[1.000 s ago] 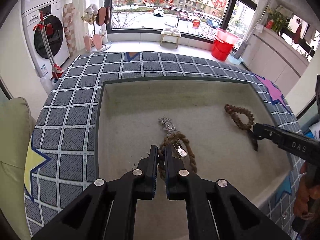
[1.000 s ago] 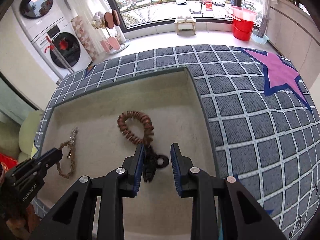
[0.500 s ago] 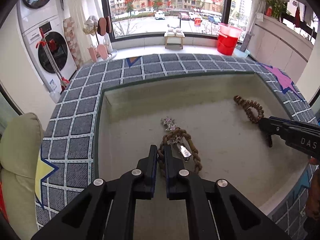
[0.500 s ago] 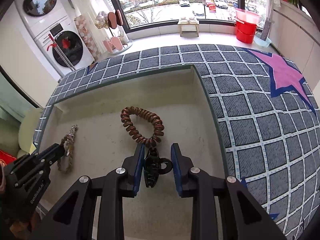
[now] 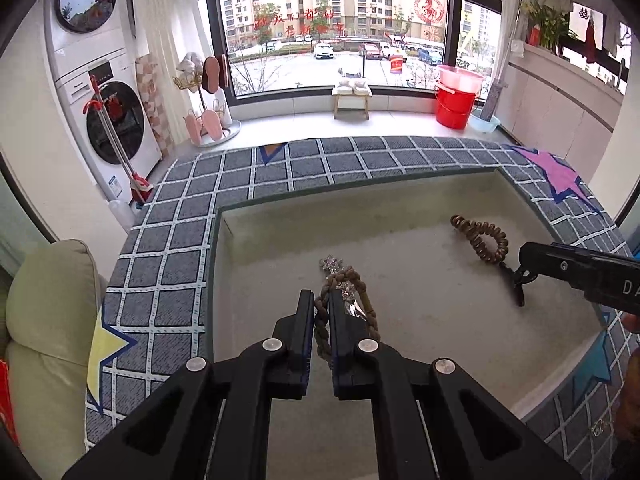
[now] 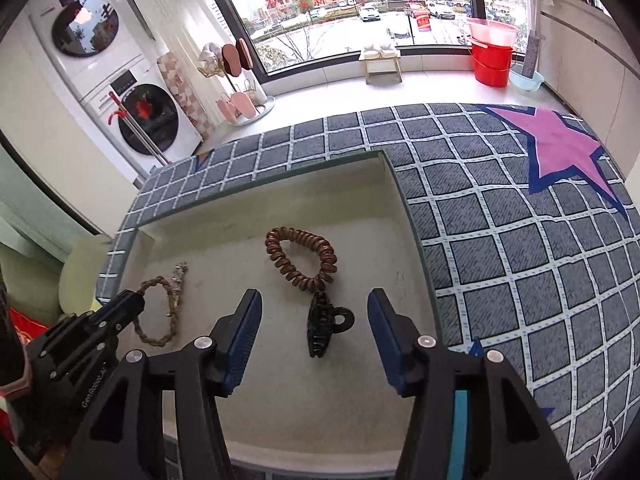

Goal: Organize jewelry
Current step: 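Open the right gripper releasing the claw clip while the left gripper releases the rope bracelet, then withdraw both grippers from the tray back toward the remaining jewelry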

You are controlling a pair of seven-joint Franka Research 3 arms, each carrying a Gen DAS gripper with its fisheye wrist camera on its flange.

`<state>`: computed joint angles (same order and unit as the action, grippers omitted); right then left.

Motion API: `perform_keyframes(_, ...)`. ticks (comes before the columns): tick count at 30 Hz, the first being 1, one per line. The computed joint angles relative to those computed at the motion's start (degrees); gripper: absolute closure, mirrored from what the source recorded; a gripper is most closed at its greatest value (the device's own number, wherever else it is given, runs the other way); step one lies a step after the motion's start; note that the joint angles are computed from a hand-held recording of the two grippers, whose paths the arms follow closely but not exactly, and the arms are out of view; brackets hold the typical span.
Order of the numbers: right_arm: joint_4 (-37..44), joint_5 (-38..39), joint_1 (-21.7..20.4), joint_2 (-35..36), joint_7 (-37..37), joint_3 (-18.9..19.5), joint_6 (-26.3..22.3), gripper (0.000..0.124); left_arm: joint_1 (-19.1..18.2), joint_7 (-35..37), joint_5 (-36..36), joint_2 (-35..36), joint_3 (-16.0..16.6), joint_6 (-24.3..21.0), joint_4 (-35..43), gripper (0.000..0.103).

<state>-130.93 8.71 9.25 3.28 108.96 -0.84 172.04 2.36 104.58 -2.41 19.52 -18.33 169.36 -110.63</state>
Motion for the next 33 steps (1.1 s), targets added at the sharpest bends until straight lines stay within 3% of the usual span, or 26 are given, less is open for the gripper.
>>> perform_keyframes(2,-0.42,1.17,-0.01,-0.62,-1.03,0.36,0.14,0.065,0.92,0.91,-1.05,-0.04,-1.08,0.01,0.13,0.082)
perform_keyframes(9,-1.4,1.13,-0.03,-1.71,-0.68,0.55,0.14,0.064,-0.96,-0.44,0.79,1.13,0.86,-2.39,1.88,0.082)
perform_keyframes(16,-2.96,2.27,-0.27,-3.56,-1.08,1.08,0.73,0.064,3.18,4.6,-5.46,-0.6,-3.68,-0.8,-0.16,0.082)
perform_keyframes(18,-3.4,2.97,-0.25,-4.15,-1.52,1.32,0.98,0.059,3.86,6.23,-7.18,-1.34,-4.45,-0.37,-0.79,0.081)
perform_keyframes(20,-4.11,-1.33,-0.86,-4.82,2.44,1.59,1.61,0.044,3.96,7.12,-8.55,-2.25,-4.5,-0.21,-1.48,0.008)
perform_keyframes(21,-4.55,-3.84,-1.32,-5.26,4.7,1.79,1.96,0.043,2.32,5.1,-7.6,-3.02,-2.52,1.83,-2.61,0.0)
perform_keyframes(23,-5.28,-6.56,-2.0,-6.26,7.22,2.24,2.14,0.043,2.41,4.89,-7.35,-3.44,-2.57,4.86,-3.83,0.0)
perform_keyframes(27,-7.0,-12.0,-4.36,-8.61,12.7,3.99,2.33,0.041,5.13,7.01,-9.2,-4.79,-5.27,5.93,-6.04,0.0)
perform_keyframes(29,-8.31,-17.78,-7.35,-10.01,18.06,6.32,3.26,0.039,8.94,10.88,-12.94,-5.97,-9.39,6.72,-7.95,0.0)
perform_keyframes(31,-9.35,-23.02,-10.35,-11.34,22.49,8.91,3.99,0.021,11.68,14.94,-17.36,-7.38,-12.5,6.49,-9.6,0.0)
perform_keyframes(33,-10.83,-28.94,-15.03,-12.91,27.73,12.85,6.39,0.021,14.07,20.0,-23.46,-9.13,-15.08,5.11,-11.12,0.0)
